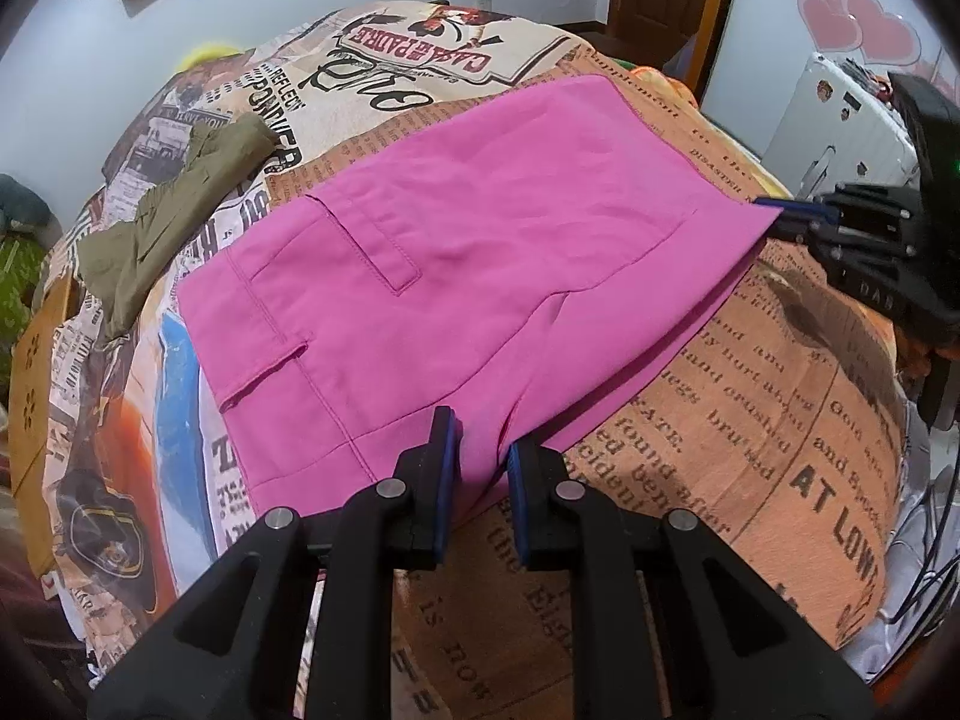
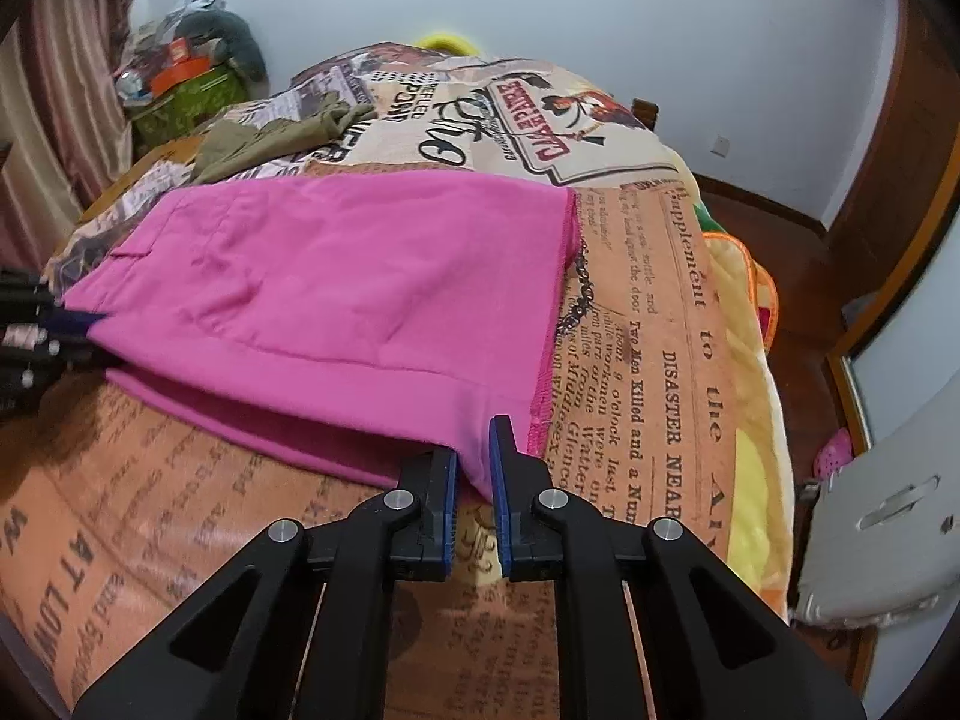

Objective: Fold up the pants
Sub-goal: 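Smooth the folded pants flat and open both grippers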

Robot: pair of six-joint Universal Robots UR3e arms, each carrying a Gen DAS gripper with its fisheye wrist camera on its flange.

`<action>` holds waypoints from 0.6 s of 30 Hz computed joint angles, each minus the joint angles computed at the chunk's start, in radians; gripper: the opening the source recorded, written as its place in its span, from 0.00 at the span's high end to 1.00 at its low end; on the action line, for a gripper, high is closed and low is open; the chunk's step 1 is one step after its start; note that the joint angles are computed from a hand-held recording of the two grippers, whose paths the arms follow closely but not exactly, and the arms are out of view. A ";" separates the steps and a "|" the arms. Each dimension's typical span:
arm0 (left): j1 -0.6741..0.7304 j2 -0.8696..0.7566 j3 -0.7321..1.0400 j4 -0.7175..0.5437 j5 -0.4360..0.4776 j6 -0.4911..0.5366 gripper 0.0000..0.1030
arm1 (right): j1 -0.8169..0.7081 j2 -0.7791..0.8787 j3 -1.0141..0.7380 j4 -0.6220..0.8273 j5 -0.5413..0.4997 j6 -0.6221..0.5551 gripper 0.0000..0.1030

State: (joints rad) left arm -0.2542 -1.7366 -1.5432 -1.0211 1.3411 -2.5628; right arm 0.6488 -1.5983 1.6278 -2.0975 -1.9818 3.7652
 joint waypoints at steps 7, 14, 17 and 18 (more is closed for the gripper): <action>-0.003 0.013 -0.009 -0.014 0.005 0.017 0.85 | -0.023 -0.001 0.036 -0.018 0.040 -0.014 0.93; 0.010 0.042 -0.009 -0.058 -0.002 0.024 0.74 | -0.044 -0.012 0.069 -0.027 0.079 0.014 0.91; 0.040 0.079 -0.025 -0.094 -0.036 0.045 0.68 | -0.055 -0.029 0.068 0.001 0.096 0.024 0.86; 0.053 0.097 -0.035 -0.104 -0.047 0.053 0.68 | -0.059 -0.038 0.073 0.006 0.103 0.028 0.85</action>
